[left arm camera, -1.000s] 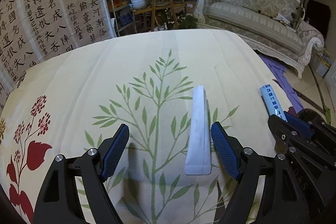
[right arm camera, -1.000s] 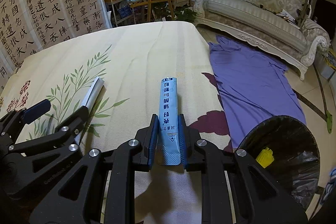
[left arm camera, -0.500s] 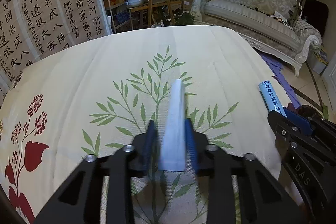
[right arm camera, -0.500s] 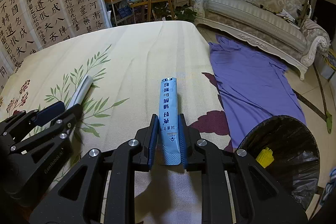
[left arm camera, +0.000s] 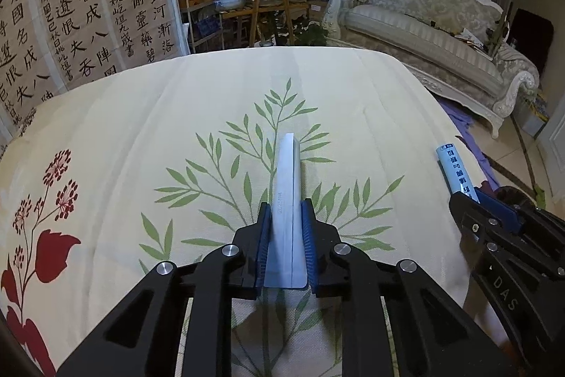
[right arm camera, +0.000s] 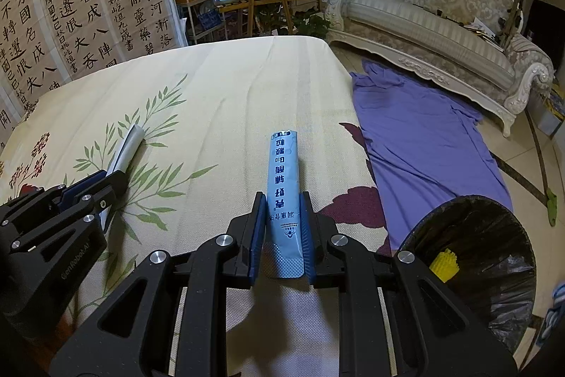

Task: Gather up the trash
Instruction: 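Carry the toothpaste tube with the right gripper while the left gripper carries the white strip to the bin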

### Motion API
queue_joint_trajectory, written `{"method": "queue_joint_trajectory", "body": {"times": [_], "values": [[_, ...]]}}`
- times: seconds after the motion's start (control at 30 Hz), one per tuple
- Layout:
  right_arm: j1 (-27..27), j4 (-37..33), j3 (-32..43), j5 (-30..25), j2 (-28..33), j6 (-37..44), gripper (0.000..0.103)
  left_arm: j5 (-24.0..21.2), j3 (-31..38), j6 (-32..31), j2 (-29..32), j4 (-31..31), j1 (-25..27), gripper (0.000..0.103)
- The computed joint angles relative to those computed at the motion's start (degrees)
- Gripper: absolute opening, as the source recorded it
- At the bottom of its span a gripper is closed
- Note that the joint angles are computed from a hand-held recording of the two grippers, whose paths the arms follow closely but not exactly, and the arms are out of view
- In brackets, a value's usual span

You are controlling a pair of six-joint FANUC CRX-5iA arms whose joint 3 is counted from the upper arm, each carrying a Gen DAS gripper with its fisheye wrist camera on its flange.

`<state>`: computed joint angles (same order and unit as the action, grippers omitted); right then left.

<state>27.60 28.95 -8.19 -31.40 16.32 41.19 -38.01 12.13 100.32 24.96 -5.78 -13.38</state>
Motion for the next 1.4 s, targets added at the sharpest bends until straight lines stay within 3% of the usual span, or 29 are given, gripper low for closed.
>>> {"method": "queue_joint_trajectory", "body": {"times": [0.47,0.9,1.23,1.4], "values": [[0.79,5.24,-4.45,1.75,-3.02,-4.01,0.019,2.64,-4.64,-1.59,-3.08,2.28,0.69,0.019],[1.42,17.89,-16.93,4.67,-13.47,-17.84,0.019,11.28,-15.23,-4.36,-11.7,5.77,-0.68,0.019],[-1.8,30.23,-27.62,3.18,-23.28,-31.69,0.019,18.51,-20.99,-15.42,-14.61,16.11,-4.45,0.019],[-3.86,34.66,-30.63,0.58,-25.21,-36.56,0.019,21.52,-21.8,-21.28,-13.93,20.49,-7.59,0.019]]}}
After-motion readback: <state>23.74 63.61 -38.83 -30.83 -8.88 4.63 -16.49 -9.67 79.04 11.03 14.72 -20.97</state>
